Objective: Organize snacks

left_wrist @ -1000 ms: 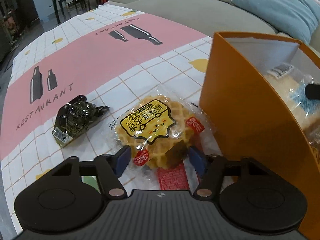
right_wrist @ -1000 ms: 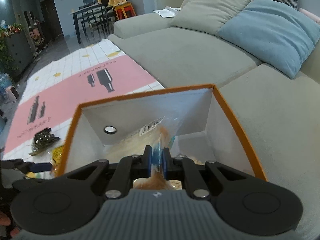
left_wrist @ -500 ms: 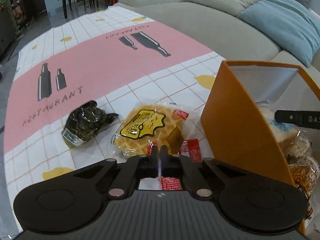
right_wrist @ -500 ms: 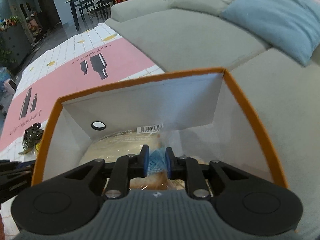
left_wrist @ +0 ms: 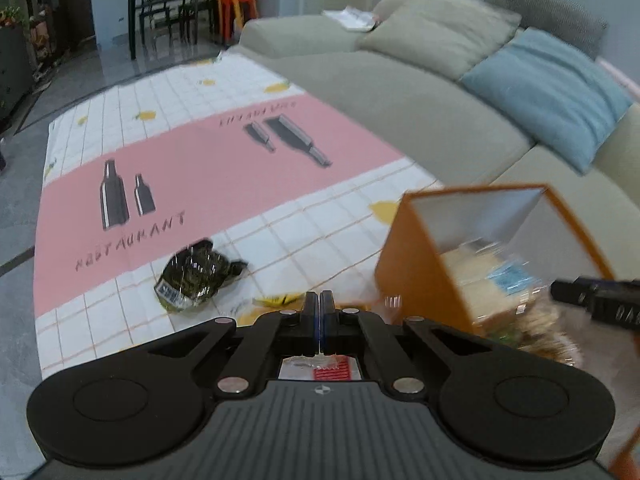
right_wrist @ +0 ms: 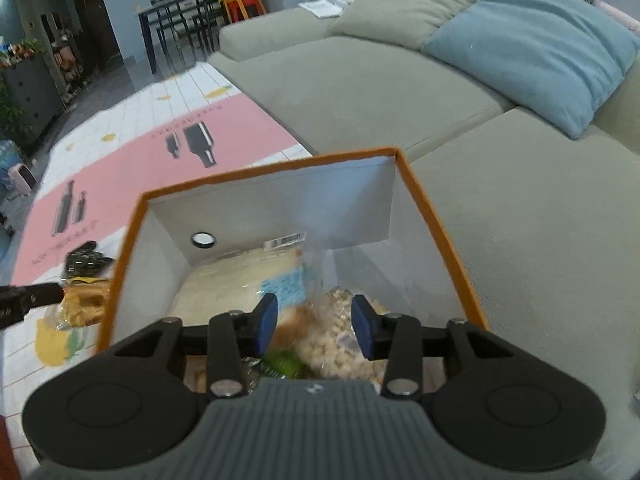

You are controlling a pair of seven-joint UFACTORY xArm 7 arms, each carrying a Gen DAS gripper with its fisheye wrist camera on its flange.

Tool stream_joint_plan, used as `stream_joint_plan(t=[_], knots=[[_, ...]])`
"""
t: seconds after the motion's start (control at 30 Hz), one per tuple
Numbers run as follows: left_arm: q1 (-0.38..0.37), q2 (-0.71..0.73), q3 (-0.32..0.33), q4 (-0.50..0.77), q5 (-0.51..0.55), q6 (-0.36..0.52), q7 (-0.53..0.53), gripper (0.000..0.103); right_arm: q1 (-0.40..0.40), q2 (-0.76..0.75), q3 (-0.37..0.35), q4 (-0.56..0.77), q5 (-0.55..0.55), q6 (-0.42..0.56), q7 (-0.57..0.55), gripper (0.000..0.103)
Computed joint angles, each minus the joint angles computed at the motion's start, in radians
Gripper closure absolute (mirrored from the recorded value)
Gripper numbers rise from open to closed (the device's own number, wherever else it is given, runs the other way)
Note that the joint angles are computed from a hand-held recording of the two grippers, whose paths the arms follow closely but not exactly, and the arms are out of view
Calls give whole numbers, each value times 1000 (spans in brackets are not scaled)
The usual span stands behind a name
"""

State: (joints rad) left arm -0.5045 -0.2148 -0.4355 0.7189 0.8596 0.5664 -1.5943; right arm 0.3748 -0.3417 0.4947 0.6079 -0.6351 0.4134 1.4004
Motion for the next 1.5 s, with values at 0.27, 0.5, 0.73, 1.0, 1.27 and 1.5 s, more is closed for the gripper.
stream_joint_plan(t=[0.27, 0.5, 0.73, 1.0, 1.27, 1.5], knots=[[-34, -87, -43, 56, -86, 83, 156, 103, 125, -105, -31, -70, 185, -20, -147, 63], [-58, -67, -49, -14, -193, 73, 255, 35, 131, -157, 43, -131, 283, -130, -116, 57], [-113, -5, -40, -72, -271, 102, 305, 32, 123, -80, 89, -75, 311, -41, -109, 41], [-114, 0, -9, -166, -357, -23, 211, 31, 242, 29, -94, -26, 417, 73, -354, 47], [-126, 89, -13, -99, -251, 43, 157, 31, 293, 152, -174, 9, 650, 23, -596, 50], [-157, 92, 10, -92, -201, 79, 139, 71, 299, 192, -186, 58, 774, 67, -710, 64]])
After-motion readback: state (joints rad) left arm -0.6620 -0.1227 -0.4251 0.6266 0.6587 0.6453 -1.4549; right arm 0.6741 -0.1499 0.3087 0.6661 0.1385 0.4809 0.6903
